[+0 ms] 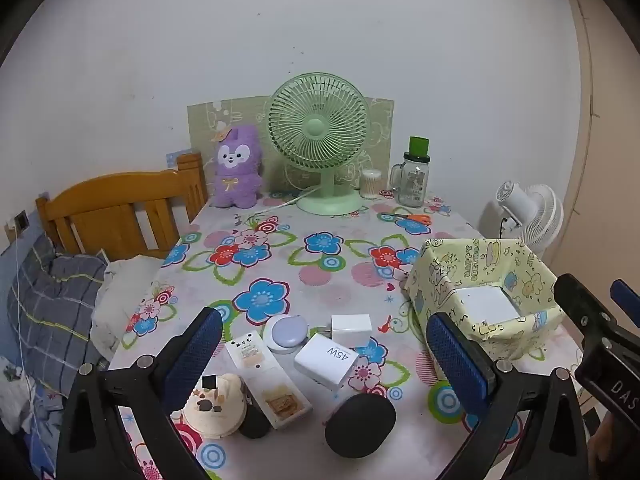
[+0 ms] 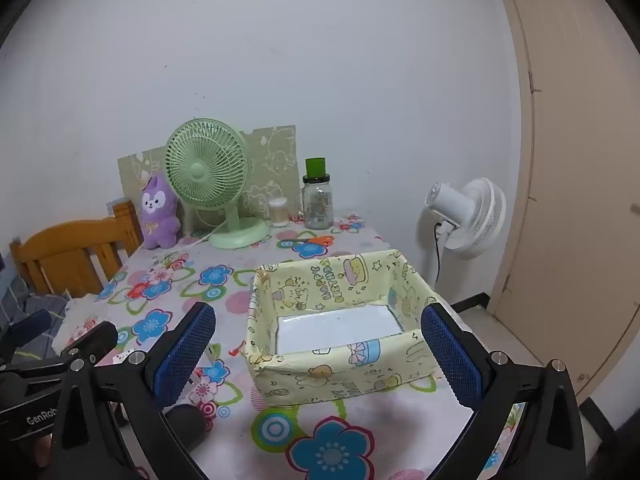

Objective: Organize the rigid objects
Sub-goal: 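Move both tools toward the loose items beside the fabric box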

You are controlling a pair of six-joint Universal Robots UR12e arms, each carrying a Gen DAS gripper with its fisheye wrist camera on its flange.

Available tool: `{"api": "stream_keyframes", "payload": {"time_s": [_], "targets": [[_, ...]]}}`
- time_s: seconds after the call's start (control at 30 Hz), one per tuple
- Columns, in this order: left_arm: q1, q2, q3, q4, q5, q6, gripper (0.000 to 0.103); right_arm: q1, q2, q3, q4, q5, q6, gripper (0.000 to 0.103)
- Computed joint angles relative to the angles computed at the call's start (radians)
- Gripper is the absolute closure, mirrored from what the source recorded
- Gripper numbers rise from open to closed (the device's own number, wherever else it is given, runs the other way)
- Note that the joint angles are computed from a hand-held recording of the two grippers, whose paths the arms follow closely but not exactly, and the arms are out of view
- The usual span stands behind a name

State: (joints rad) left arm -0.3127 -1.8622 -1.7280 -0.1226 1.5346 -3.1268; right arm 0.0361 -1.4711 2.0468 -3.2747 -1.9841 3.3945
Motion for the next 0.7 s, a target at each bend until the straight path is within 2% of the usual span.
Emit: {"api": "stream_keyframes", "payload": {"time_s": [0.17, 0.23, 0.37, 0.47, 0.7], "targets": [[0.000, -0.003, 0.003, -0.003, -0.013, -0.014, 0.000, -0.003, -0.003, 0.004, -0.009, 0.003, -0.012, 0.000], [-0.007, 0.001, -0.018, 0.041, -0.001, -0.011, 0.000, 0.007, 0.003, 0.000, -0.006, -0.008, -0.029, 0.000], [-0.009, -0.002, -0.007, 0.020, 0.004, -0.010, 0.000, 0.010, 0.012, 0.000, -0.007, -0.002, -0.031, 0.000], [0.004, 0.011, -0.017, 0.023, -0.026, -0.017, 0.000, 0.007, 0.002, -0.001, 0.009, 0.010, -0.025, 0.000], [0.003, 0.013, -0.016, 0.026, -0.016, -0.004, 0.000, 0.009, 0.003, 0.002, 0.008, 0.009, -0.020, 0.000]]}}
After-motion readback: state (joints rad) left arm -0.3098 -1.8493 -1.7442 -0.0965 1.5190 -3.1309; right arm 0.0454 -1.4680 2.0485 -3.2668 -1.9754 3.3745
